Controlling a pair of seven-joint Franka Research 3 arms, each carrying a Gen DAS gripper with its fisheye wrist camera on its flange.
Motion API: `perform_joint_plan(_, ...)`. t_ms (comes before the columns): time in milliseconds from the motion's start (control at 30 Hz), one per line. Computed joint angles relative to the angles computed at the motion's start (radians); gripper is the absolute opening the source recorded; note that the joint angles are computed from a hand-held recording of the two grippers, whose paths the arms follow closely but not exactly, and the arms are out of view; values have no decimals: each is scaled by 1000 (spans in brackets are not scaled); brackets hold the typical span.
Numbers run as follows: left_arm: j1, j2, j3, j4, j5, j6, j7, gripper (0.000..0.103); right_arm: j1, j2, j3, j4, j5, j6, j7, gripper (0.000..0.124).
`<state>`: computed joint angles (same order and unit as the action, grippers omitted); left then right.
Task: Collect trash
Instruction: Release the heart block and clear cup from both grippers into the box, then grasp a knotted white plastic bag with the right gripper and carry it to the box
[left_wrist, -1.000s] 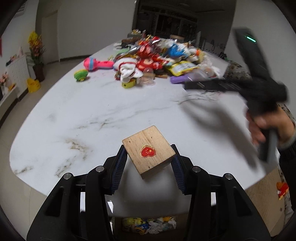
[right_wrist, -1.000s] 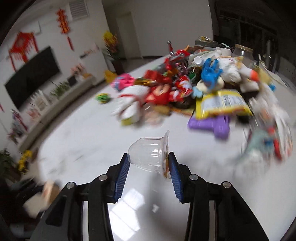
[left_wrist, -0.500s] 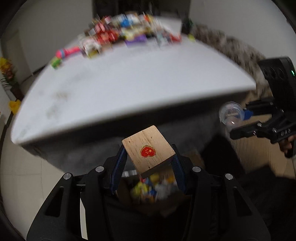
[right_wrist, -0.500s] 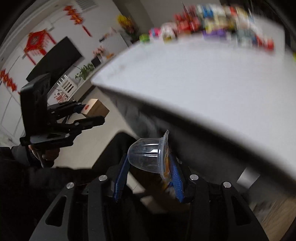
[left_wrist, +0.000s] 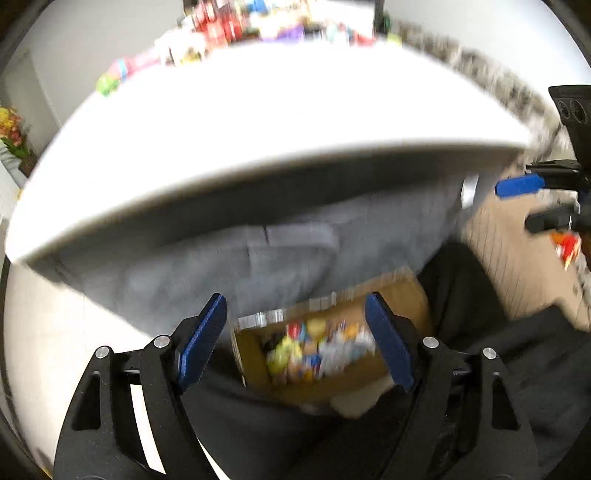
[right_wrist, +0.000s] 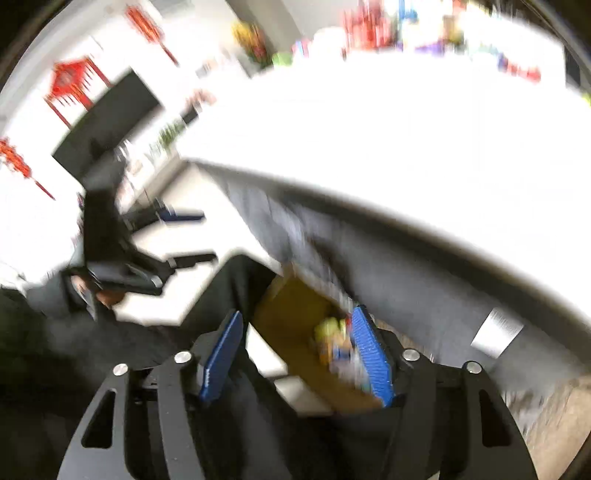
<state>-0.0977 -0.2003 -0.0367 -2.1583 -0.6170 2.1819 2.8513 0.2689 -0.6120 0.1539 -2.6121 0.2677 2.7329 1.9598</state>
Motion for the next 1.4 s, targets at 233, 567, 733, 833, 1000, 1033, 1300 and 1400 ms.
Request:
perform_joint_plan(233,-28,108,-42,200,-166,98,-80,87,-436,110,98,232,-373,7,130,78)
perform_joint_plan(567,4,291,-136,418,-91,135,-340,87,-600,690,36,852,-635,-143,111,80)
perform_joint_plan(733,0,364,-183,492,-23,156,-393,87,-558,907,-11,1122,-469,-327,-8,77)
perform_joint_plan(833,4,393,-206,523,-14,130,-421,87,-566,871,8,1059,-314,-269,-109,60)
perform_joint_plan(1000,0,410,-233,531,3,115,-421,87,-563,659,52,774,90,-143,-393,54)
perform_joint_plan(1033,-3,409,-237,529,5,114,-424,87,-551,624,49,732,168,-135,-434,54)
perform_joint_plan(1300,-38,314,-254,408,-76,155,-283,87,-346,343,-48,405,830,144,-794,54)
perform_joint_plan(1400,-74,304,-248,380,-55,212,-261,87,-306,229,-56,291,853,264,-794,54)
